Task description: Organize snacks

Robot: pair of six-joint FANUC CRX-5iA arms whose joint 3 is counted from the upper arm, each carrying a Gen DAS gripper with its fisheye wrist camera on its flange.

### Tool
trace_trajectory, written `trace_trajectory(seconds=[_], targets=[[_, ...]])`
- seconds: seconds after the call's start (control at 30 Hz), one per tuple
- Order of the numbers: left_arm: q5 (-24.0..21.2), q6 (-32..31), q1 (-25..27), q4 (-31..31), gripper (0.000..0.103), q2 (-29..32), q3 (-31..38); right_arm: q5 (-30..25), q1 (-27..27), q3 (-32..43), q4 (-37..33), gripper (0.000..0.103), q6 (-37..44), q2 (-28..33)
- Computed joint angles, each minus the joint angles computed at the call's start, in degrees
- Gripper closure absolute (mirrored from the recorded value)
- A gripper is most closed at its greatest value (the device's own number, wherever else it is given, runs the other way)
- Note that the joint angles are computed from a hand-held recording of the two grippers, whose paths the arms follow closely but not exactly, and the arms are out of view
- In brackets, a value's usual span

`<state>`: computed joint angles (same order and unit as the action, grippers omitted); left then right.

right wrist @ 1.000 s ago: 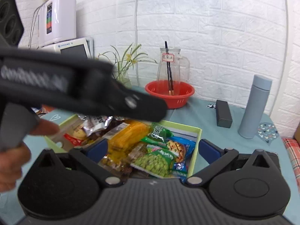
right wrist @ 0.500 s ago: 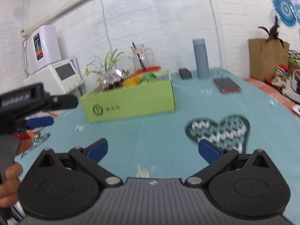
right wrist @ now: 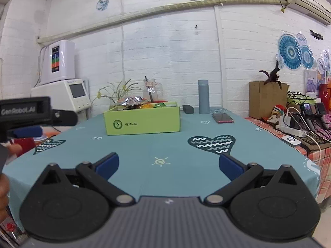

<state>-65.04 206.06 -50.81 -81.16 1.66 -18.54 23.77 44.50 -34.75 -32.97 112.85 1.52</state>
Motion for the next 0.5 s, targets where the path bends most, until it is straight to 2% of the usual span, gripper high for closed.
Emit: trace_trajectory(seconds=[0.03,0.07,0.17,0.33,0.5], targets=[[0.29,-0.04,0.63,0.29,0.011,-0.16,0.13,0.16,-0.06,0.11,-0.81,0.000,0.32,0.01],[0.54,0.40,1.05,0.47,0.011,-0.39,0.04,1.52,0.15,-1.08,1.38,0.000,-1.53,0.02],[-0.10,1.61,0.55,0.82,0.011,-0.59,-0.49,2.84,0.24,-2.04,1.29,0.000,0.44,-0.39],[-2.06,-1.10,0.49,1.60,0.011,0.43,0.55,7.02,0.17,-6.30,12.16,0.000,-10.66,-0.78],[-1.65,-1.26,0.74,2.13,0.011,0.89,0.77,8.99,0.78,-7.49,13.75,0.000,-10.72,-1.00]])
